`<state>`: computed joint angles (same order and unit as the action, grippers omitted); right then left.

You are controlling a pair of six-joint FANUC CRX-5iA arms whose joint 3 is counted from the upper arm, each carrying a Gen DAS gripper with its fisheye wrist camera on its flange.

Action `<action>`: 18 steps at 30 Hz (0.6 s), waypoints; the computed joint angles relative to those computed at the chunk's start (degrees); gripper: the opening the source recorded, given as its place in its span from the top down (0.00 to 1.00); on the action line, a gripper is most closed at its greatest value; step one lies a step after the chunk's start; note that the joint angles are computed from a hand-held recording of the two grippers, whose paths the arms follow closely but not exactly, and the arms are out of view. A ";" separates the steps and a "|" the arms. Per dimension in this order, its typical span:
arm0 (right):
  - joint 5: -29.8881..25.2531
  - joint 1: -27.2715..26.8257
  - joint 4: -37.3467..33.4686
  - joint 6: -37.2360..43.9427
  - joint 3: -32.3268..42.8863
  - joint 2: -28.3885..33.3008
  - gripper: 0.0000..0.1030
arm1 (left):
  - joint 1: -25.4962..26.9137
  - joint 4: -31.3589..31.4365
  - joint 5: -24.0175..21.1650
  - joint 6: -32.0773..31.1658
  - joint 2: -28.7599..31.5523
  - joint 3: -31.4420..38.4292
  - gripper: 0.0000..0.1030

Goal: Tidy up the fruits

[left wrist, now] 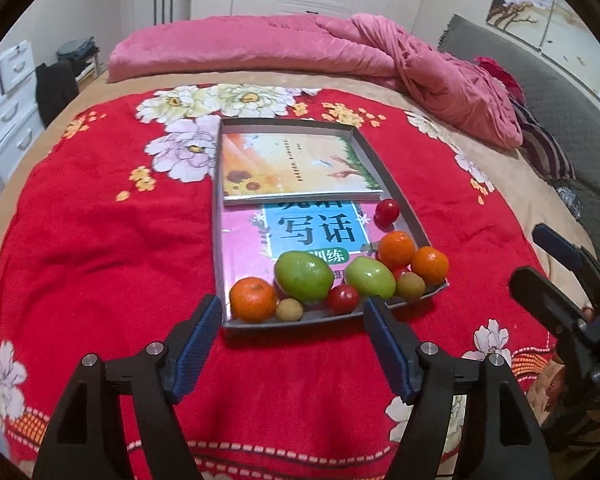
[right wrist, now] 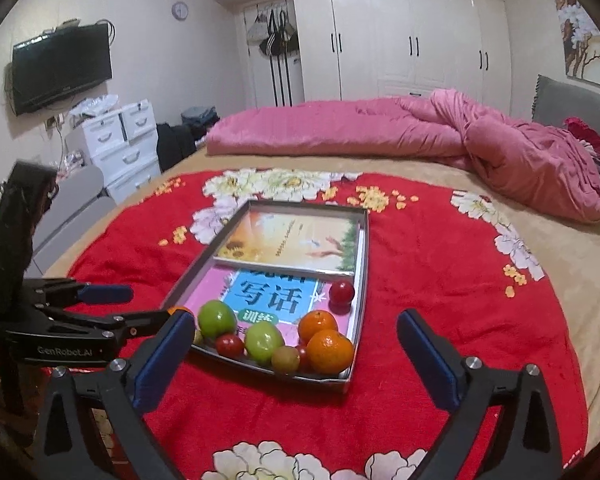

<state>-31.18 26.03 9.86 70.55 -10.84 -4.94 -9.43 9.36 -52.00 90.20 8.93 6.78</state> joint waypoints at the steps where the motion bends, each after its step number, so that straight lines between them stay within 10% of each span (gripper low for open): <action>1: -0.47 0.10 -0.25 -0.14 -0.06 -0.43 0.01 | 0.08 -0.14 0.09 0.74 -0.94 -0.65 0.27; 18: -6.68 6.44 13.53 -16.06 -10.67 -8.22 0.01 | -2.29 -5.60 -2.81 6.91 -9.13 -7.40 0.27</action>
